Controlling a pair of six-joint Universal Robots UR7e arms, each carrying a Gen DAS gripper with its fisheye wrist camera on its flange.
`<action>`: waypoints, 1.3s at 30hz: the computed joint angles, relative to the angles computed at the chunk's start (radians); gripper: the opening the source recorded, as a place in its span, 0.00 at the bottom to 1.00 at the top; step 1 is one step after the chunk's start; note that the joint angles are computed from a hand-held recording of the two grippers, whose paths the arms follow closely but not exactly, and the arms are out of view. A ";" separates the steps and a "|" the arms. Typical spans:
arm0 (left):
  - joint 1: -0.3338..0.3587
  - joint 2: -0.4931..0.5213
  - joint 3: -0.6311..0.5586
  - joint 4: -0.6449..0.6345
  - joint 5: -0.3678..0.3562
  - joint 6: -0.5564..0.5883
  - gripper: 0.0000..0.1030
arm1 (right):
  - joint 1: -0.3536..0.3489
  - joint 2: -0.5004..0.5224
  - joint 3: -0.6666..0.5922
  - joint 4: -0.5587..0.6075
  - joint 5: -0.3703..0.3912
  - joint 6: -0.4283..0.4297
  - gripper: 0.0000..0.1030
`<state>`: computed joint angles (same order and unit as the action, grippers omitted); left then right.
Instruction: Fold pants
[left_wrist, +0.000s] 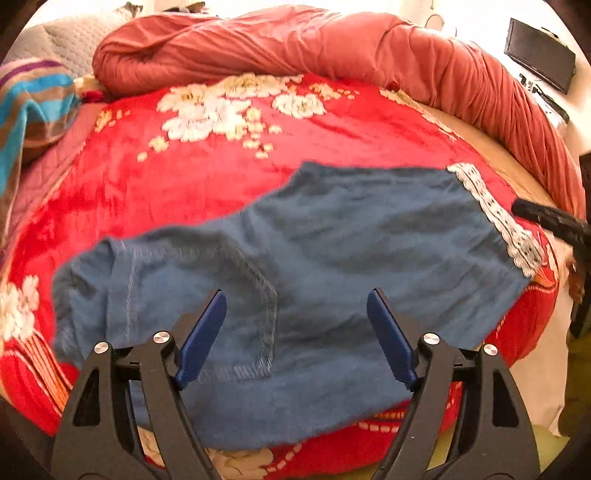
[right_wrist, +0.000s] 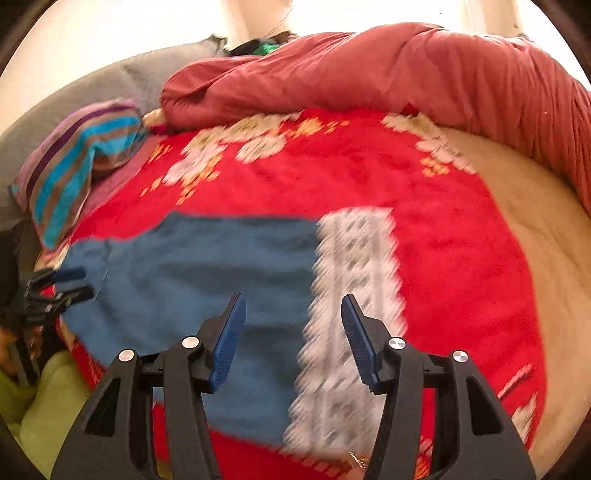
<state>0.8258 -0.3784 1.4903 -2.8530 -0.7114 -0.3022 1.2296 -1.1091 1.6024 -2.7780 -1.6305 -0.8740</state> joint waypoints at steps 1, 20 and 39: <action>0.003 0.005 -0.018 0.014 0.003 0.005 0.70 | 0.003 0.025 -0.049 0.020 -0.002 0.015 0.51; 0.117 0.201 -0.503 0.279 -0.077 0.077 0.70 | -0.009 0.311 -0.542 0.419 -0.046 0.116 0.41; 0.119 0.329 -0.709 0.322 -0.043 0.132 0.02 | 0.020 0.280 -0.468 0.243 0.001 -0.007 0.19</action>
<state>0.9450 -0.0496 0.7817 -2.5310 -0.7541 -0.1699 1.2491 -0.8295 1.1341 -2.5352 -1.6298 -0.8806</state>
